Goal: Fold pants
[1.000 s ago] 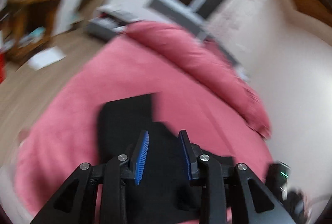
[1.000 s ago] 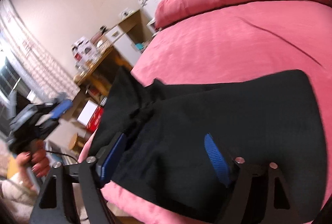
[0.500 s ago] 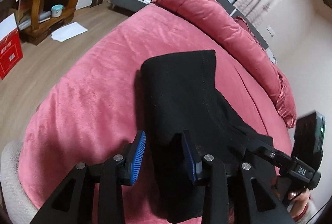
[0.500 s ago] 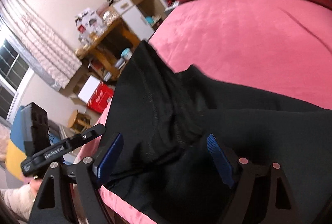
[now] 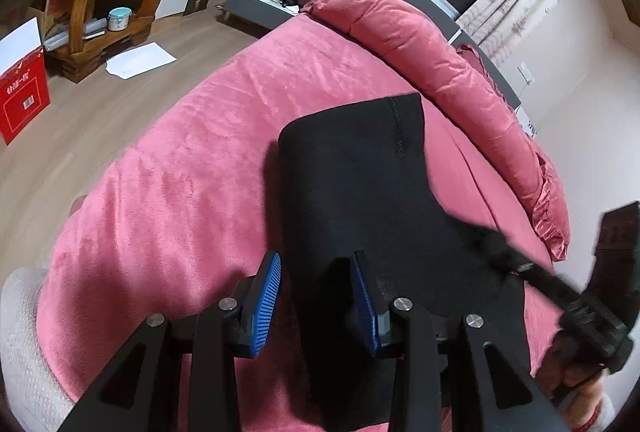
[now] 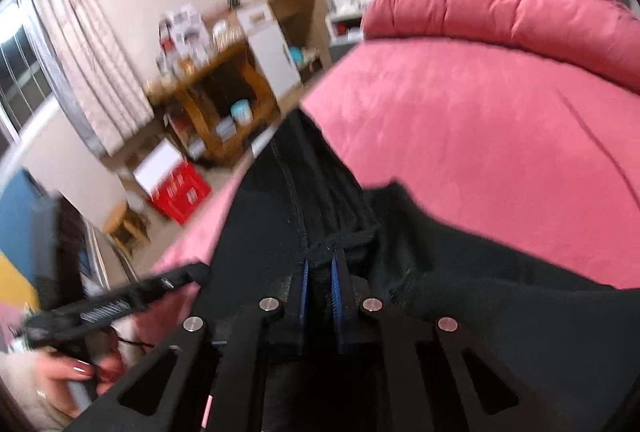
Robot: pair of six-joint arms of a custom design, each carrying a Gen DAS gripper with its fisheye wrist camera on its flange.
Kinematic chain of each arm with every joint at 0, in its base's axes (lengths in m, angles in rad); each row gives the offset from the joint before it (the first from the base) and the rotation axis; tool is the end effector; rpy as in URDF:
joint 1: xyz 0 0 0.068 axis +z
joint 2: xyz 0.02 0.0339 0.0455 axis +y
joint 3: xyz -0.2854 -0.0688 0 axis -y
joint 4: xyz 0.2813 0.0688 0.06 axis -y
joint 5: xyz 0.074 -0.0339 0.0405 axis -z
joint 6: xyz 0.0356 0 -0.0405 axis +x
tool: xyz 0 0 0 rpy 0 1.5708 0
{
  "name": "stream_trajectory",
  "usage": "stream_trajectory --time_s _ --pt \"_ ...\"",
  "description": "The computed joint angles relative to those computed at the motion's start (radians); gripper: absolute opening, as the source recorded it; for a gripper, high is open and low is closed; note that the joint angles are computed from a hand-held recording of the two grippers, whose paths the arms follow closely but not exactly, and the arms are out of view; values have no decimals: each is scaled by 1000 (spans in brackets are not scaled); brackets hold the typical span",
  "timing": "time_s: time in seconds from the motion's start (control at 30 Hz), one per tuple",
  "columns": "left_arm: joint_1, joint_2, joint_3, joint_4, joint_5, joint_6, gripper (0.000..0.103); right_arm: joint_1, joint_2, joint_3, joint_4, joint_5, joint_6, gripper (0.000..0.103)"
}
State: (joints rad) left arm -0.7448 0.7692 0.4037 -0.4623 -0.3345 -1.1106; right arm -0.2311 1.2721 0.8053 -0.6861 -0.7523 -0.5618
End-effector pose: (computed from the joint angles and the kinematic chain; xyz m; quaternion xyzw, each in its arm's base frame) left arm 0.1343 -0.1079 0.1882 -0.2265 0.8925 -0.1934 0.3388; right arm 0.2536 -0.0347 0.2219 -0.2249 0.8849 0.2570 0.3167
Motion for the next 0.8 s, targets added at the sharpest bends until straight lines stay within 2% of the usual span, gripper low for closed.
stream_trajectory --time_s 0.1,0.23,0.3,0.4,0.47,0.57,0.63,0.7,0.73,0.8 --pt "-9 -4 2 6 -4 1 37 -134 -26 54 -86 -104 -54 7" --pt "-41 32 16 31 -14 20 37 -329 17 152 -255 -209 -183 4" --pt "-64 69 31 46 -23 35 37 -419 54 188 -319 -215 -250 0" --pt "-92 121 52 60 -28 47 36 -538 107 221 -358 -214 -309 0" --pt "-103 136 56 75 -24 54 36 -587 130 219 -310 -166 -302 0" --pt "-106 168 62 91 -19 69 37 -611 266 294 -478 -162 -412 3" --pt "-104 183 66 90 -20 62 37 -573 300 289 -528 -154 -431 15" --pt "-103 183 70 89 -20 62 37 -514 273 225 -457 -155 -388 52" --pt "-105 179 71 83 -24 61 37 -485 266 196 -415 -143 -362 57" --pt "-106 176 66 84 -24 61 37 -411 264 152 -342 -109 -298 57"
